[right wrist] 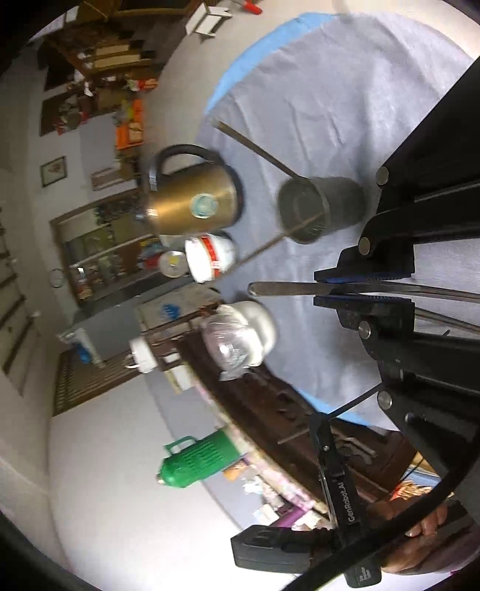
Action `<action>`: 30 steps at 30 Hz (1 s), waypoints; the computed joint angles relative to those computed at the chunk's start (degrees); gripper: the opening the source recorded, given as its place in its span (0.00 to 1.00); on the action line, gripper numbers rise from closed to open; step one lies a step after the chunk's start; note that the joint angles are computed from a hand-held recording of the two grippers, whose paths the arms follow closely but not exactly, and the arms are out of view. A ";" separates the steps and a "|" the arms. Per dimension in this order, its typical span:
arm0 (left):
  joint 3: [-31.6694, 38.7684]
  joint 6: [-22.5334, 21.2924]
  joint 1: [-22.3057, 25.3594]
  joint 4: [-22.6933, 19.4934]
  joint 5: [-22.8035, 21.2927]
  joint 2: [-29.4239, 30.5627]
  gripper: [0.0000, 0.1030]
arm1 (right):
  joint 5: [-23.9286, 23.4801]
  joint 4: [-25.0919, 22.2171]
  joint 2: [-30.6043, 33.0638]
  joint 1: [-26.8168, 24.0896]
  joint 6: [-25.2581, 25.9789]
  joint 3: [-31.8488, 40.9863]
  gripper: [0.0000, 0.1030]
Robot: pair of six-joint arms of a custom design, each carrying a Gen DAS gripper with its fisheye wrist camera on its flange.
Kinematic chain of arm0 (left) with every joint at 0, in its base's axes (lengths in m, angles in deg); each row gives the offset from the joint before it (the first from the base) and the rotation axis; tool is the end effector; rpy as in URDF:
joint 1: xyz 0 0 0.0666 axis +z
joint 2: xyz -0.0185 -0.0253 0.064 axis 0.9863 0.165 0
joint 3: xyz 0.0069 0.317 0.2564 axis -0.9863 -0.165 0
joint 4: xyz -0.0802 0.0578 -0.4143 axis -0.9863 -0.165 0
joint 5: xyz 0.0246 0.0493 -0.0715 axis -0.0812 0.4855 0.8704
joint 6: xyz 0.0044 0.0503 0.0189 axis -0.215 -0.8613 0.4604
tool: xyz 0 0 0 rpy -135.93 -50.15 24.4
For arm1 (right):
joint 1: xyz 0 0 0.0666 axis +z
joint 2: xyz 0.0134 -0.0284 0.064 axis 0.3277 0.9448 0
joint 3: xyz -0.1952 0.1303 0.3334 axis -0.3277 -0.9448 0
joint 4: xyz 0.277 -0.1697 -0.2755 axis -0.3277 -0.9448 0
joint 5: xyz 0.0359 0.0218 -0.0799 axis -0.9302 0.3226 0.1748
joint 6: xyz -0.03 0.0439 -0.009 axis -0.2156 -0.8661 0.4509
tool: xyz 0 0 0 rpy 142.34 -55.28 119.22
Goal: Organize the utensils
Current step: 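Lift both held chopsticks and carry them above the grey cup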
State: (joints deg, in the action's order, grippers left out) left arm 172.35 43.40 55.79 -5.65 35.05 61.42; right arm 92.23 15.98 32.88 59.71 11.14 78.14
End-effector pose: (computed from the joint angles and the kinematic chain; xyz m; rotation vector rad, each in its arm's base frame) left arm 0.5288 -0.2535 0.5321 0.5922 2.3153 -0.5180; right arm 0.4013 0.3200 0.4994 0.3455 2.1335 0.2796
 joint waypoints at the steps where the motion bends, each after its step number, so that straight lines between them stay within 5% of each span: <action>1: 1.43 0.42 -0.33 -0.02 0.06 0.54 0.06 | 1.14 0.17 -0.36 0.01 0.23 0.34 0.06; 17: 17.23 6.61 -5.91 6.72 -2.47 8.42 0.06 | 11.18 3.25 -3.12 -3.81 5.46 3.90 0.06; 21: 17.94 9.05 -7.15 10.00 -3.83 10.12 0.06 | 14.86 2.91 -2.86 -4.34 6.04 3.79 0.06; 30: 15.69 10.95 -8.89 12.83 -6.58 12.34 0.06 | 13.54 0.38 -2.03 -6.04 3.85 1.90 0.06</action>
State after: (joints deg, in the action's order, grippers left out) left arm 188.04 54.35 46.89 7.18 28.47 73.76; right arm 105.76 16.36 30.85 53.68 14.99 80.04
